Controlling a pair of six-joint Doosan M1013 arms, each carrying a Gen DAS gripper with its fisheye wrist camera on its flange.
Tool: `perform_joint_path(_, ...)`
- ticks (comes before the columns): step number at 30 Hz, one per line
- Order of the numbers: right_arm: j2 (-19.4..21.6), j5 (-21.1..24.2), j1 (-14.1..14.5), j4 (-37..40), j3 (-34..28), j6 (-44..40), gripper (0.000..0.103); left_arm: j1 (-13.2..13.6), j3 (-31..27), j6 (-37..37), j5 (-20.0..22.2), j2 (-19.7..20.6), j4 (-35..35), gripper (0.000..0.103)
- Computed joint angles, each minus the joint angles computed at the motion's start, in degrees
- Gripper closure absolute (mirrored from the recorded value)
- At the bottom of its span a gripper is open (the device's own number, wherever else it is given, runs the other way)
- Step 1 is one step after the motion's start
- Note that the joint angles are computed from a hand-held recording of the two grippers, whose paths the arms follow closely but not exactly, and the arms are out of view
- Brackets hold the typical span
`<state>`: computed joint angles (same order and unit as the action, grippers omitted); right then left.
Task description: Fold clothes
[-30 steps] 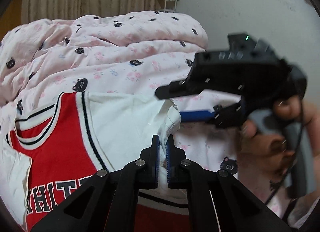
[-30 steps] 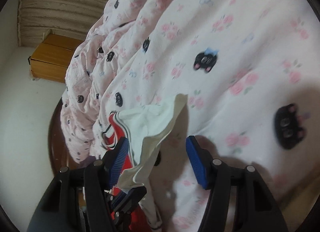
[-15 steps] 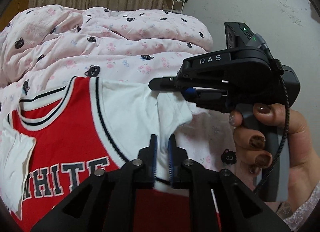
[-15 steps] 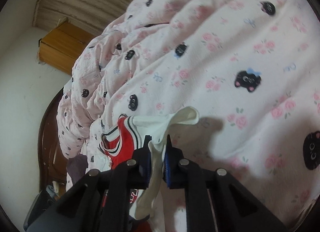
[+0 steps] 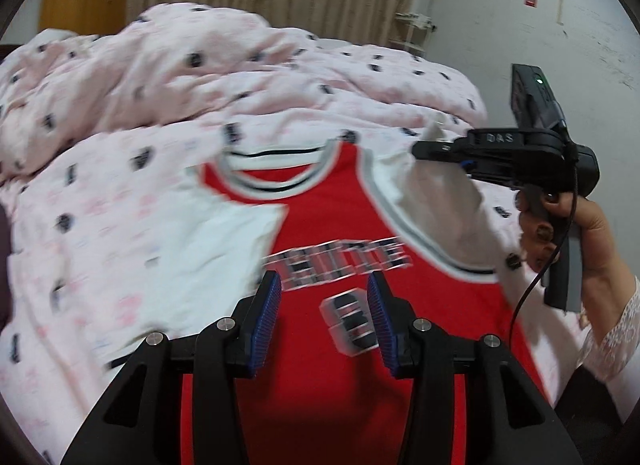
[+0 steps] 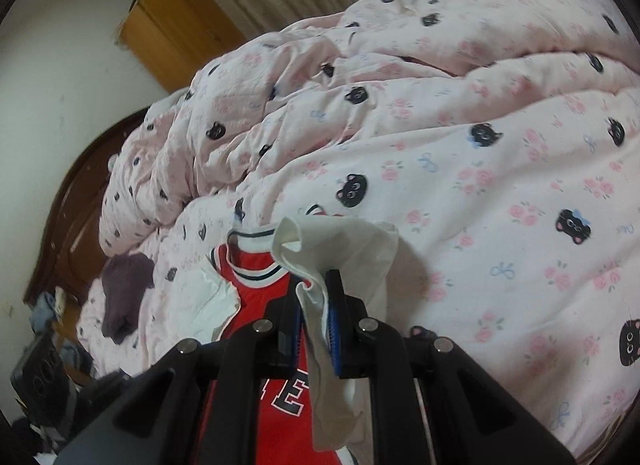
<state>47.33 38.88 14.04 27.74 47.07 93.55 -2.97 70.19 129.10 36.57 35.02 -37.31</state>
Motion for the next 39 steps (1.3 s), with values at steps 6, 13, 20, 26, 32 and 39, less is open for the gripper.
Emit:
perform_joint_path(6,2.4,2.9,1.9,-5.6,-4.4,1.6,0.091,2.2,1.9,0.8,-1.5,-0.1,-4.2,0.063)
perform_joint_path(13,6.3,8.9,3.3,-10.0,-10.6,3.4,0.091,2.8,-0.2,0.6,1.4,1.9,-6.5,0.063)
perform_joint_path(20,8.1,13.3,4.1,-10.8,-13.8,1.8,0.088,2.2,-1.3,-0.9,2.4,2.9,-4.2,0.063)
perform_joint_path(26,9.5,18.3,4.2,-9.2,-16.5,0.4,0.069,1.8,-1.5,-1.7,2.4,3.1,-2.4,0.063)
perform_joint_path(32,6.5,17.1,3.7,-6.4,-12.9,-4.9,0.066,1.7,-1.5,-2.4,2.3,3.1,-1.8,0.063)
perform_joint_path(39,3.3,18.0,2.5,-7.8,-8.3,-6.6,0.072,1.7,-1.7,-3.4,2.4,3.3,-1.4,0.063)
